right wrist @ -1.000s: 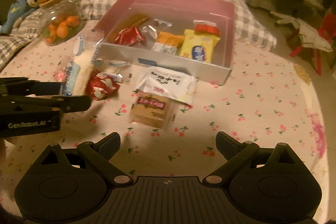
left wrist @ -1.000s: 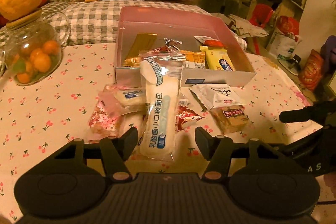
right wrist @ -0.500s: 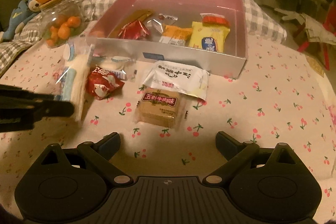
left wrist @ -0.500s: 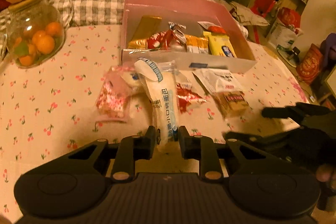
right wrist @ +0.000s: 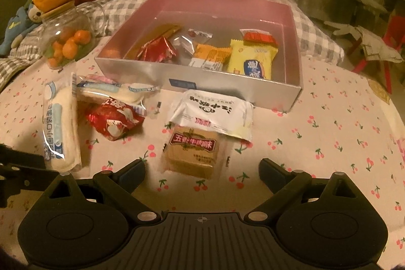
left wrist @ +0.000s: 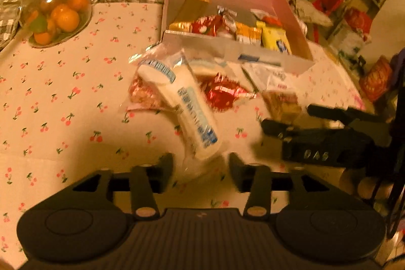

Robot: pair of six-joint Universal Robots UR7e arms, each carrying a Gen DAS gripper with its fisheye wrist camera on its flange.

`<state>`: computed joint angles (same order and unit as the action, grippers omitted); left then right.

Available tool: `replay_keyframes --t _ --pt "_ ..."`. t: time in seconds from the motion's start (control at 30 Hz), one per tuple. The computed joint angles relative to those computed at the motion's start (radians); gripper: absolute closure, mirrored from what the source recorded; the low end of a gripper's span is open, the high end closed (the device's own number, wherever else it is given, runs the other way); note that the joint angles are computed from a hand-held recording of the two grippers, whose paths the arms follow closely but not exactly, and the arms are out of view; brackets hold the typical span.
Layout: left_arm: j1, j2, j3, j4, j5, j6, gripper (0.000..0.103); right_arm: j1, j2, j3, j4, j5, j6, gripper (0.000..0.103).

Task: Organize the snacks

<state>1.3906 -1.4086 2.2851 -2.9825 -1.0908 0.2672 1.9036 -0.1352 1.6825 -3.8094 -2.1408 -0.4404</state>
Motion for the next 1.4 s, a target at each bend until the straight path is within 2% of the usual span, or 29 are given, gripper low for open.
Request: replay_keyframes --t 0.03,0.13,0.23,0.4,0.5,0.53,0.67,0.73,0.83,1.03,1.2,1.4 --pt "0.0 0.011 0.004 -0.039 -0.002 -0.003 0.037 0.001 0.004 -0.006 -0.004 -0.002 -0.003 0.006" --pt "-0.003 0.056 0.01 -0.145 0.016 0.007 0.038 0.004 0.018 -0.022 -0.022 -0.008 -0.015 0.007" --pt "0.001 0.096 0.0 -0.207 0.038 0.002 0.044 0.005 0.027 -0.035 -0.036 -0.009 -0.028 0.009" --pt "-0.002 0.137 0.008 -0.311 0.053 0.032 0.048 0.005 0.036 -0.049 -0.052 -0.014 -0.038 0.013" --pt "0.0 0.141 0.011 -0.329 0.042 0.039 0.057 0.005 0.037 -0.049 -0.059 -0.011 -0.037 0.019" --pt "0.002 0.139 0.012 -0.328 0.036 0.039 0.061 0.005 0.036 -0.048 -0.058 -0.009 -0.035 0.021" --pt "0.001 0.126 0.018 -0.314 0.032 0.048 0.066 0.01 0.03 -0.048 -0.043 -0.023 -0.02 0.032" --pt "0.002 0.115 0.019 -0.296 0.026 0.043 0.07 0.015 0.02 -0.043 -0.018 -0.027 0.0 0.048" --pt "-0.002 0.102 0.022 -0.275 0.023 0.04 0.073 0.024 0.009 -0.037 0.003 -0.029 0.01 0.056" --pt "-0.008 0.065 0.015 -0.203 0.008 0.013 0.084 0.037 -0.036 -0.009 0.11 -0.034 0.098 0.061" --pt "-0.013 0.047 0.009 -0.167 0.002 -0.006 0.087 0.04 -0.077 0.019 0.186 -0.009 0.192 0.062" --pt "0.004 0.014 -0.012 -0.08 -0.055 -0.078 0.088 0.04 -0.115 0.043 0.254 0.008 0.273 0.062"
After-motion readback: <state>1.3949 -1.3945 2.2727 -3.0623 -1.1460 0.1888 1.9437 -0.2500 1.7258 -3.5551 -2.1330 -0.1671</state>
